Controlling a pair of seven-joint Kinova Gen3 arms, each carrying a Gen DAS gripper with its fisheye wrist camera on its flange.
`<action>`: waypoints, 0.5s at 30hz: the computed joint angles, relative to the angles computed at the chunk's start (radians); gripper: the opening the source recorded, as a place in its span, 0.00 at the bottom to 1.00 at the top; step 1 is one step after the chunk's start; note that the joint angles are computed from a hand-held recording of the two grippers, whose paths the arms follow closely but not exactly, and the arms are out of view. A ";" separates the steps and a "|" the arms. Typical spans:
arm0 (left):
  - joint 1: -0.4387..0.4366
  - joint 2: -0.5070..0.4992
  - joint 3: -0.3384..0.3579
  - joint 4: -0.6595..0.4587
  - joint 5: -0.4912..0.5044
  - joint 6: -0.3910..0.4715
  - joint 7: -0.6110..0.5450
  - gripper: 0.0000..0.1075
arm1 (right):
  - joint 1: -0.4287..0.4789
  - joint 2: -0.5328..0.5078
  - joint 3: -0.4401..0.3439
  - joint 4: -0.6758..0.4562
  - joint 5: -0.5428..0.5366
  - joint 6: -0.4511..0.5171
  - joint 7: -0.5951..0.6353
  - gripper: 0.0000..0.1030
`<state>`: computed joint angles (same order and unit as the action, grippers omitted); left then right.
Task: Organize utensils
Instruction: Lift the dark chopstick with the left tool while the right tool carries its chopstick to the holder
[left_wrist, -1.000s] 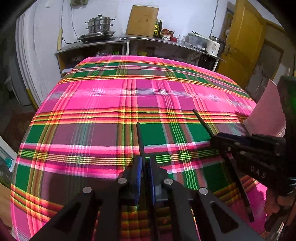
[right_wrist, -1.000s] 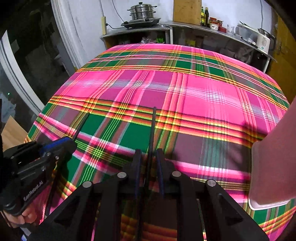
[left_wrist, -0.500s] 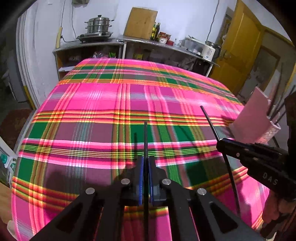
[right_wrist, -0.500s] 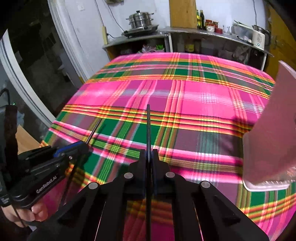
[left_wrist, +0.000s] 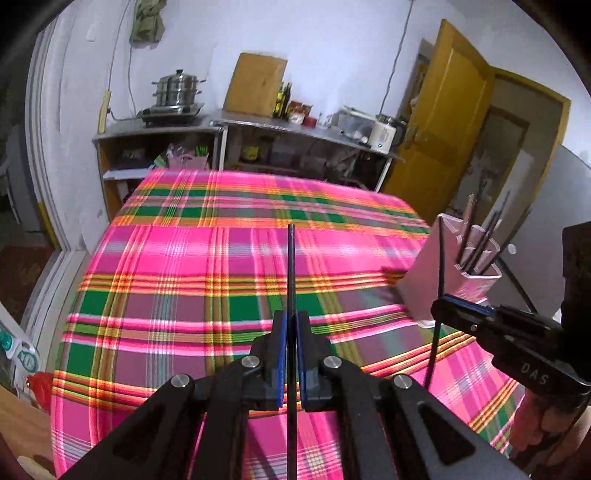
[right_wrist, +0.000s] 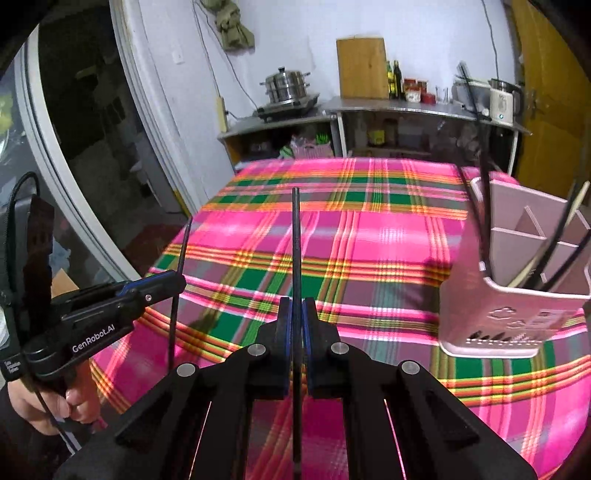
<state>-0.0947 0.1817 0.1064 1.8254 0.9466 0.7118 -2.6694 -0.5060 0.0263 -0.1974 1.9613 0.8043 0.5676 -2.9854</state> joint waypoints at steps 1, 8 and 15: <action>-0.001 -0.005 0.001 -0.001 0.005 0.006 -0.003 0.04 | -0.004 -0.012 -0.003 0.004 0.011 0.009 -0.018 0.05; 0.003 -0.050 -0.013 -0.005 0.045 0.062 -0.031 0.04 | 0.015 -0.077 -0.047 0.032 0.054 0.045 -0.085 0.05; 0.029 -0.075 -0.025 -0.018 0.064 0.096 -0.033 0.04 | 0.055 -0.126 -0.089 0.049 0.065 0.074 -0.112 0.05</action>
